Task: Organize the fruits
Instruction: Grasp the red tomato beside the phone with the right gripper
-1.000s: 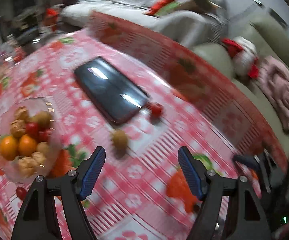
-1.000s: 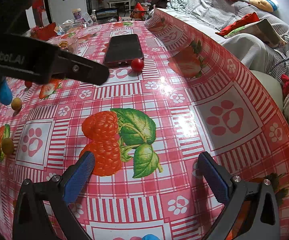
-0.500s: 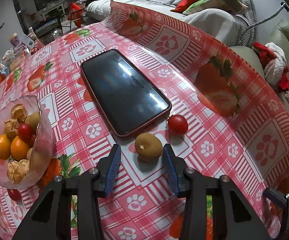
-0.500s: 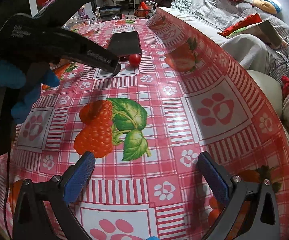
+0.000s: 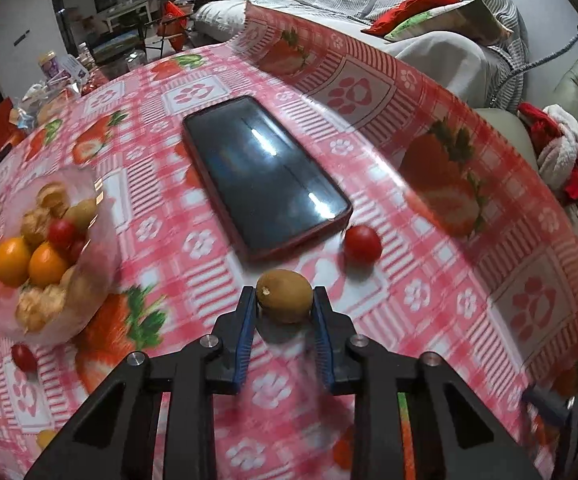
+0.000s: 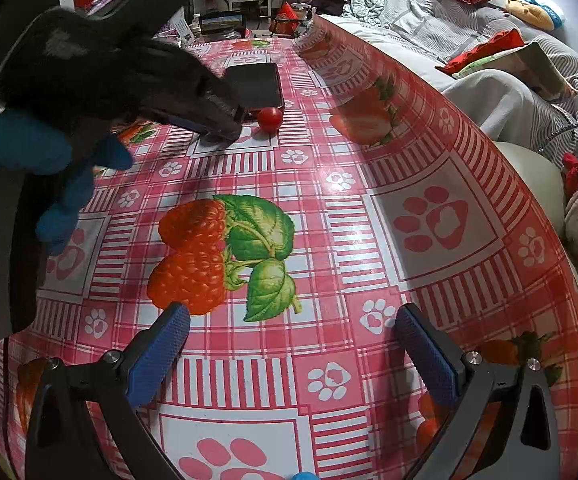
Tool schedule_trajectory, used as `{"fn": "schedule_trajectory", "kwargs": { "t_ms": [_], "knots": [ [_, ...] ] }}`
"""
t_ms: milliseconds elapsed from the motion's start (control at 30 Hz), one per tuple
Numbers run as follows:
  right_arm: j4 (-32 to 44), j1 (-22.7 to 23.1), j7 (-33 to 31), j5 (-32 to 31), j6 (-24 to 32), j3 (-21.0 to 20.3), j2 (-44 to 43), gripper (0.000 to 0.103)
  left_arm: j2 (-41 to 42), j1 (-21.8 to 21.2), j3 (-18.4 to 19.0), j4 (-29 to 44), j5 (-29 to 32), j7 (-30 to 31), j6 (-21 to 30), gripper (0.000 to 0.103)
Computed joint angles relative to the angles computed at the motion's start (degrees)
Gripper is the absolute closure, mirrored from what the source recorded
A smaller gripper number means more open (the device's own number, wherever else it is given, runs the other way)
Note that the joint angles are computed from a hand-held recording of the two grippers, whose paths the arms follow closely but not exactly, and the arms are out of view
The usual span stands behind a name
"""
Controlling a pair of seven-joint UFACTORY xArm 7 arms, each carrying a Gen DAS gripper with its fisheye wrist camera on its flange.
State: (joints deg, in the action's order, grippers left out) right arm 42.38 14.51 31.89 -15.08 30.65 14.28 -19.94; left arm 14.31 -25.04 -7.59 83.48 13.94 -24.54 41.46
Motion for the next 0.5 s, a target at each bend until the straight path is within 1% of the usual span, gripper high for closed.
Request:
{"fn": "schedule_trajectory", "kwargs": {
  "t_ms": [133,267,333,400,500],
  "knots": [
    [2.0,0.8,-2.3,1.7,2.2,-1.0,1.4,0.0,-6.8,1.4,-0.2,-8.8,-1.6,-0.6,-2.5,0.073],
    [6.8,1.9,-8.0,6.1,5.9,-3.5,5.0,0.0,-13.2,3.1,-1.1,-16.3,-3.7,-1.1,-4.1,0.073],
    [9.6,2.0,-10.3,9.5,6.9,-4.9,7.3,0.0,-15.8,3.9,-1.5,-19.3,-3.9,-1.9,-4.8,0.073],
    [12.6,1.6,-11.0,12.6,7.0,-5.9,9.9,0.0,-18.1,4.6,-1.9,-21.9,-3.6,-2.5,-5.6,0.073],
    [17.8,0.9,-9.9,13.5,6.6,-5.9,15.1,0.0,-20.2,5.4,-2.5,-24.2,-3.4,-3.1,-6.0,0.073]
  ]
}}
